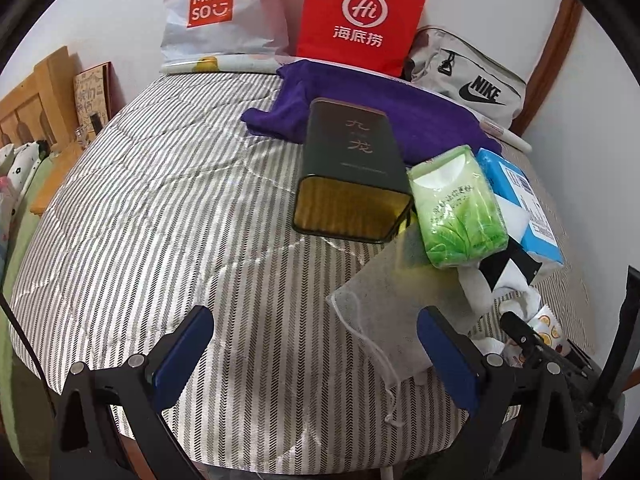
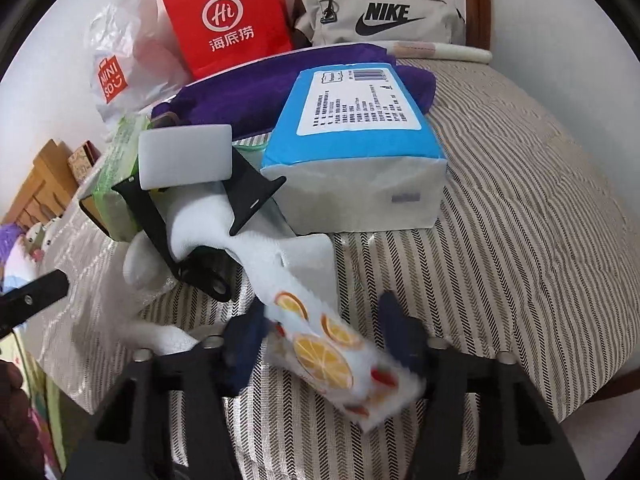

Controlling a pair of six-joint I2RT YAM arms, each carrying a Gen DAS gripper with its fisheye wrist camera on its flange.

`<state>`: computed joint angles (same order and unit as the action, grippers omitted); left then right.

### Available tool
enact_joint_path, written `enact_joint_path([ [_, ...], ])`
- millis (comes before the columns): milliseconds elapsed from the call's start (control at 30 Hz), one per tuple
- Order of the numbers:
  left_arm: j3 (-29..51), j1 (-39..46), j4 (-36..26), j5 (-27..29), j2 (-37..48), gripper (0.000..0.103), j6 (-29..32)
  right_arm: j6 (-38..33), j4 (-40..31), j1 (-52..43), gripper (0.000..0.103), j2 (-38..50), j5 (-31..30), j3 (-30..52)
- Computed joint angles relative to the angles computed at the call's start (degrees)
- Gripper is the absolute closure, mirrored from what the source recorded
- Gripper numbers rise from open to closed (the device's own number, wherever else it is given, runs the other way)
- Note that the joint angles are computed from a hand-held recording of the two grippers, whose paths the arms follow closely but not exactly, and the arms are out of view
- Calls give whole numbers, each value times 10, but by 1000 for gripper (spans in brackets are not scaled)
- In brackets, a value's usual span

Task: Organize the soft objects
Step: 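Grasp the orange-print snack packet with the right gripper and lift it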

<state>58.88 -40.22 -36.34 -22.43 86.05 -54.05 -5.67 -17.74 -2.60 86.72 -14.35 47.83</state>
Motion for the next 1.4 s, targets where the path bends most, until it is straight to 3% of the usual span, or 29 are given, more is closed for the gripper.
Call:
enact_joint_path([
  [333, 32, -10, -13, 1, 28, 1, 8, -41, -39, -46, 80, 18, -59, 28],
  [533, 51, -16, -26, 2, 45, 1, 6, -80, -37, -68, 80, 21, -89, 24],
  [633, 58, -17, -32, 2, 49, 1, 4, -108, -48, -76, 70, 32, -111, 36],
  [700, 59, -17, -34, 1, 51, 1, 3, -114, -54, -84, 56, 43, -126, 48],
  [767, 60, -16, -36, 2, 52, 1, 2, -102, -40, -86, 33, 42, -107, 48],
  [867, 61, -16, -38, 1, 53, 1, 1, -100, -30, -94, 31, 48, -103, 55],
  [967, 61, -14, -38, 2, 55, 1, 1, -126, -77, -109, 31, 56, -112, 75],
  [1133, 63, -13, -32, 8, 62, 1, 4, -193, -92, -117, 22, 8, -110, 23],
  [1300, 74, -24, -44, 4, 69, 1, 2, -205, -20, -76, 18, -54, -51, -59],
  [1333, 73, -25, -46, 1, 67, 1, 1, -212, 2, -65, 21, -65, -32, -77],
  [1400, 71, -26, -51, -3, 62, 1, -4, -221, 8, -74, 25, -71, -50, -86],
])
